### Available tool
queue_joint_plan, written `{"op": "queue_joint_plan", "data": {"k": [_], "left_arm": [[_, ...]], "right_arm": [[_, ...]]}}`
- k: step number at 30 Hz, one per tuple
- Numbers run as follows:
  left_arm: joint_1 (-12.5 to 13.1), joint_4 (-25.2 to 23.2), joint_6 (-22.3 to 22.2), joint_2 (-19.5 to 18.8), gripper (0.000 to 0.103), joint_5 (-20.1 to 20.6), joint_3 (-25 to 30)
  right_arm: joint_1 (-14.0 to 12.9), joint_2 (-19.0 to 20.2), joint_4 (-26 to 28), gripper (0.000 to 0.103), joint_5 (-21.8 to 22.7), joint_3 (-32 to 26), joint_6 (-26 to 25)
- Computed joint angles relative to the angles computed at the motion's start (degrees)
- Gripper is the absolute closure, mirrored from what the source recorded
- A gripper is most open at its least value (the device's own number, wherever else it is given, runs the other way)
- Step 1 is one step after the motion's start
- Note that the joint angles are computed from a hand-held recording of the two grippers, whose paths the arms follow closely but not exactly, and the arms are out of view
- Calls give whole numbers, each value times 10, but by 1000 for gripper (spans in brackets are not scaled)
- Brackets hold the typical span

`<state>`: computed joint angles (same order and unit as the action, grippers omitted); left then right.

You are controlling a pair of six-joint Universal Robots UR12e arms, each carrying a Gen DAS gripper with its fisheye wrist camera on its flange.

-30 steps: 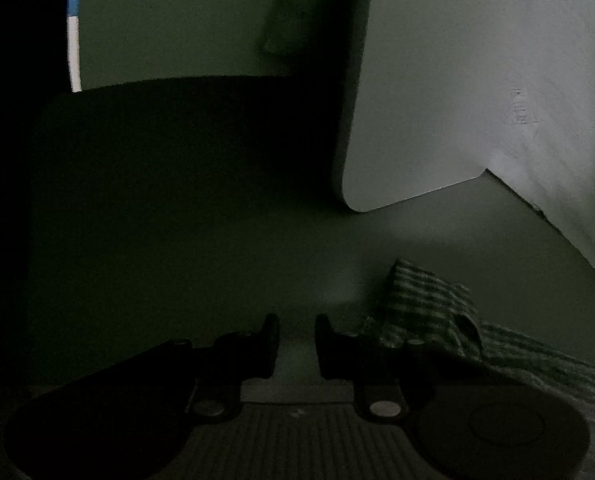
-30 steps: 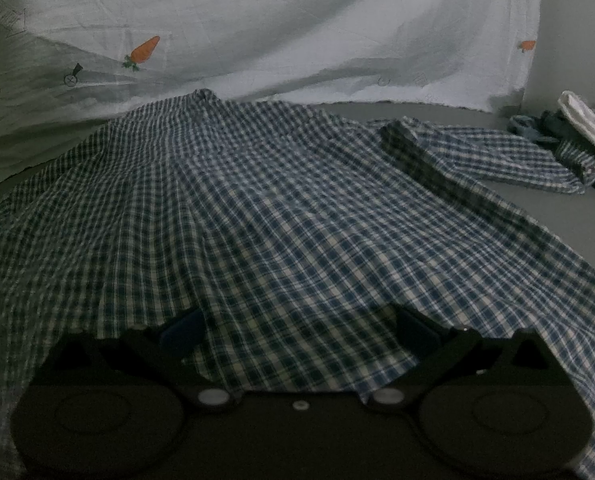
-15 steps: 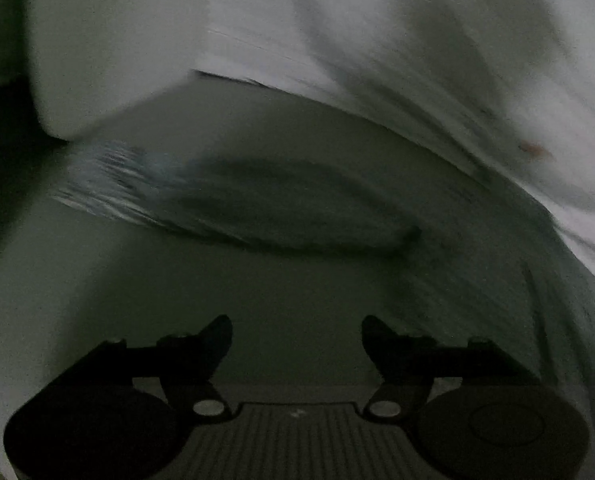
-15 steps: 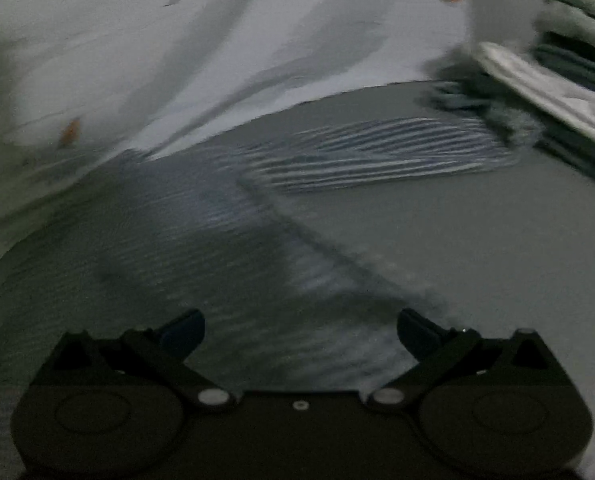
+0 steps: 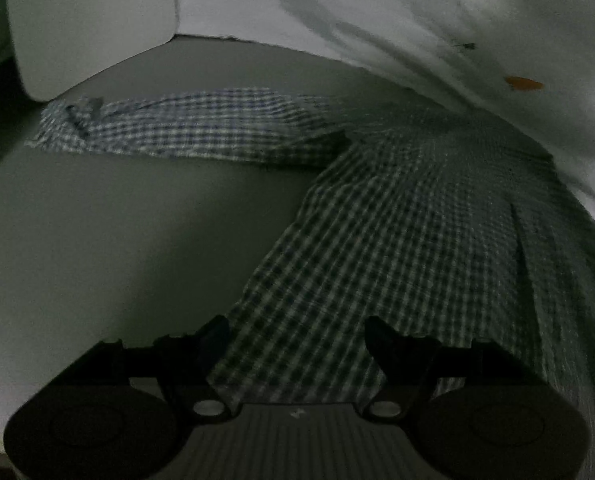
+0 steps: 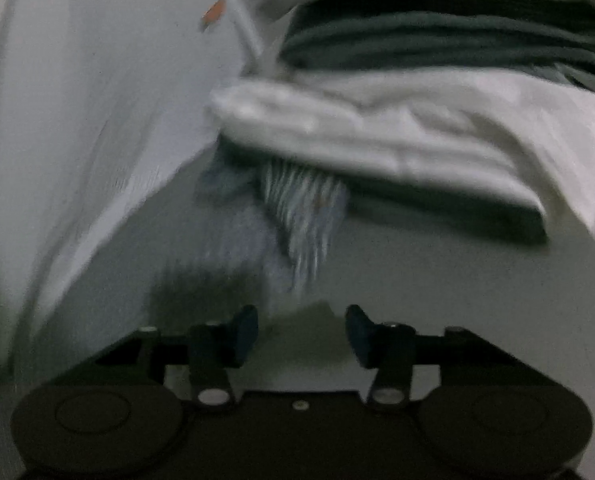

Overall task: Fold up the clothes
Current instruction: 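Pull the sleeve cuff with the right gripper toward the clothes stack while the left gripper releases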

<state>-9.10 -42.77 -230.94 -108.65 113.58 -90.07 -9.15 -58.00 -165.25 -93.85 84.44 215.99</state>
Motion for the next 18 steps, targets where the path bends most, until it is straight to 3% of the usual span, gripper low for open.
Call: {"op": "queue_joint_plan", "data": {"k": [3,6,7,9,10,12,18], "left_arm": [[-1,-49,-14,-14,27,9,28],[1,-87,-14,-26,27,4,53],[2,-100,-10,-31,27,1,61],[2,-116,6,-39,27,3,76],[2,-125,15,-43,27,3,84],[4,-136,35,-51,27,-5,95],[5,-137,86,-66,26,-19,114]], "right_arm": [[-8,31,-11,55,-12,-40,26],[-5,53,17,57,-53,-75,50],[-5,57,20,60,-58,-80,59],[-4,64,26,80,-68,-86,78],[-5,66,23,83,-70,-86,88],[-4,58,14,91,-80,-71,136],[0,14,12,93,-116,-21,293]]}}
